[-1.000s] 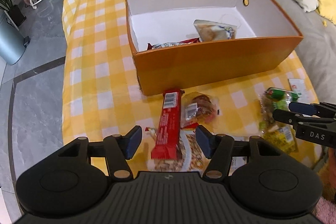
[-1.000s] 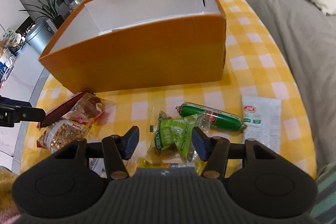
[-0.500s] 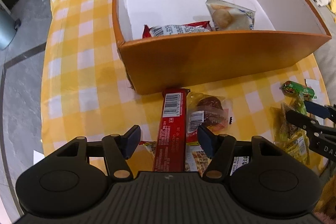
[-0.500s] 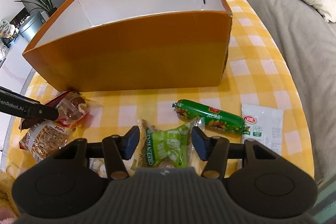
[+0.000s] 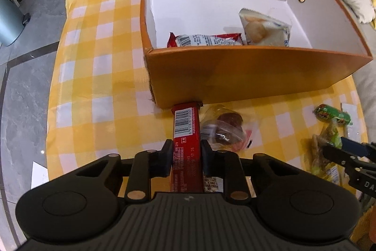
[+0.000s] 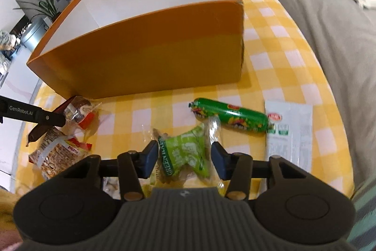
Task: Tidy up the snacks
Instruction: 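Lift both snacks into the orange box and release them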
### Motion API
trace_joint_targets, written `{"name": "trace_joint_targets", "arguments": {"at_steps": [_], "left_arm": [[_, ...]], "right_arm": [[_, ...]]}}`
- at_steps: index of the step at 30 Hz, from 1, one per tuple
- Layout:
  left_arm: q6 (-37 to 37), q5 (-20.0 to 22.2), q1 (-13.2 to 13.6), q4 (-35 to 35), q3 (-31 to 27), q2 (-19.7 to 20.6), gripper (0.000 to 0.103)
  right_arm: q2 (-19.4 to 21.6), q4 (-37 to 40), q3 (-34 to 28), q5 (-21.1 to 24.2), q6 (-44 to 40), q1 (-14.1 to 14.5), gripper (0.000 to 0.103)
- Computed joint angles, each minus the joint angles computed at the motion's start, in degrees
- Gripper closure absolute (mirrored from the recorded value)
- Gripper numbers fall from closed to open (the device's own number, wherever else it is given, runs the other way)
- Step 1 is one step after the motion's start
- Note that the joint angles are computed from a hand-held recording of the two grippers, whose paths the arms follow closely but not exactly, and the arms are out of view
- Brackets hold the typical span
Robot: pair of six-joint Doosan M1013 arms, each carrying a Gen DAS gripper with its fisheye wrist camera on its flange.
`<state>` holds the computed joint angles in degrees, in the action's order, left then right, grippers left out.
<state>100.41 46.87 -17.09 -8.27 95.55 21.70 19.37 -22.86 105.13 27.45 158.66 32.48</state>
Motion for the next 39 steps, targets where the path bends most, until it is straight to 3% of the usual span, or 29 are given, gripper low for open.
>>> {"name": "trace_joint_targets", "arguments": {"at_steps": [14,28,33,39], "left_arm": [[0.48,-4.93,0.10,-1.75,3.45,-5.50,0.076],[6.71,-6.83,0.09,-8.71,4.26,-11.01,0.076],[5.89,-6.67,-0.54,-9.52,2.17,-10.85,0.076],[3.86,-6.03,-1.30,-8.98,-1.08,-9.31,0.076]], "right_arm": [[0.05,-4.99,-0.25,0.42,0.02,1.04,0.068],[-6.16,-16.18,2.25,-3.94,11.27,2.50,0.069],[-7.67,-15.96,0.61,-3.30,8.28,1.67,0.070],[-7.50,-12.44,-3.56,-0.45,-0.86,-0.05,0.070]]}}
